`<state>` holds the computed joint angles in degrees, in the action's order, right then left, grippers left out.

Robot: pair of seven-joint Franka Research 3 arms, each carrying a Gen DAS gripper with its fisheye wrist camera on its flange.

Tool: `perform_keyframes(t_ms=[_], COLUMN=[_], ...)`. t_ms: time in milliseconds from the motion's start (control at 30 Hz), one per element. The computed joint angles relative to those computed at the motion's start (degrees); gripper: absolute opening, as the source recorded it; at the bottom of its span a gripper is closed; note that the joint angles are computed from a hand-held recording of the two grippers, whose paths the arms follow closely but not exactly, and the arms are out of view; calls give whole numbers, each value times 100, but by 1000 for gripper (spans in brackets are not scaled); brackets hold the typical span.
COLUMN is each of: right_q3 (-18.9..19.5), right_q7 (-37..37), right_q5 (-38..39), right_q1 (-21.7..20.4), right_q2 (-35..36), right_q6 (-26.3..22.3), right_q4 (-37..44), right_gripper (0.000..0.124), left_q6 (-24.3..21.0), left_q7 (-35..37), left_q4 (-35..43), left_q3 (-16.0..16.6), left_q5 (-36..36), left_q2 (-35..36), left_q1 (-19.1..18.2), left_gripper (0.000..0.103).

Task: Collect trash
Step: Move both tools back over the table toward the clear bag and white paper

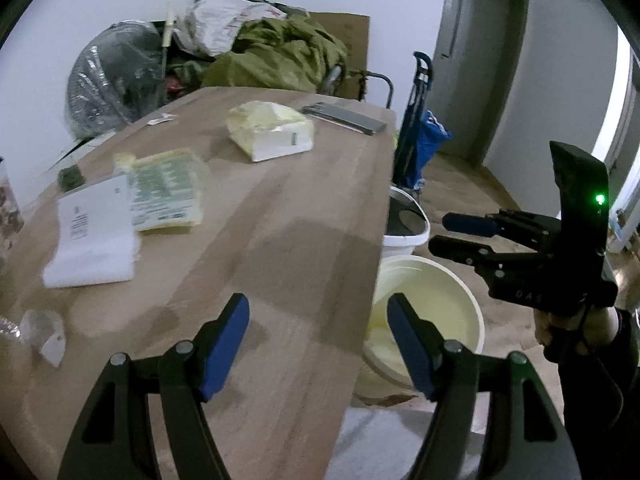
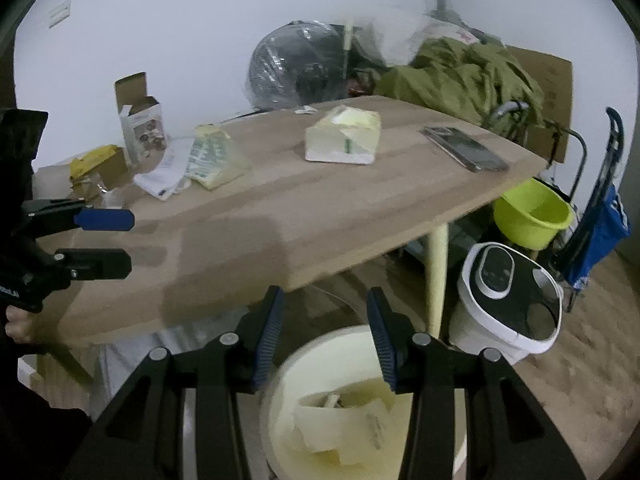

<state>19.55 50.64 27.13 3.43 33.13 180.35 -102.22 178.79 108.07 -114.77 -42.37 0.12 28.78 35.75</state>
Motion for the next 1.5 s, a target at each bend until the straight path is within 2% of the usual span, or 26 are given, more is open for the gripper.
perform_keyframes(t_ms=[167, 333, 433, 567, 633, 733, 933, 1333, 1500], right_q3=[8, 137, 193, 100, 49, -38, -203, -474, -778], right_q7=[-82, -300, -470, -598, -645, -689, -807, -839, -433], right_q5=[-115, -136, -132, -109, -89, -78, -130, -322, -618], right_q1=[158, 230, 289, 489, 594, 763, 1082, 1657, 1995], right_q2=[170, 365, 476, 637, 723, 891, 1224, 2150, 2810], right_q6=[-159, -282, -422, -649, -755, -942, -1358, -2216, -2907], right_q4=[344, 662, 858, 1191, 1368, 1686, 2322, 4009, 5287], right_gripper=[42, 48, 48, 48, 49, 49, 49, 49, 49], left_q6=[223, 412, 466, 612, 709, 853, 1003, 849, 697], left_q7=[-191, -564, -824, -1143, -1342, -1673, -2253, -3212, -3353], left_q4=[-225, -444, -496, -665, -698, -751, -823, -633, -472], left_q3=[-12, -3, 108, 143, 370, 964, 1633, 3203, 3454], left_q5=[-3, 189, 341, 538, 628, 732, 917, 1369, 1410], left_q2=[-165, -314, -378, -508, -578, -750, -914, -947, -883], left_q1=[219, 467, 490, 660, 528, 92, -269, -1370, -1506], left_gripper=[72, 72, 72, 72, 72, 72, 72, 72, 72])
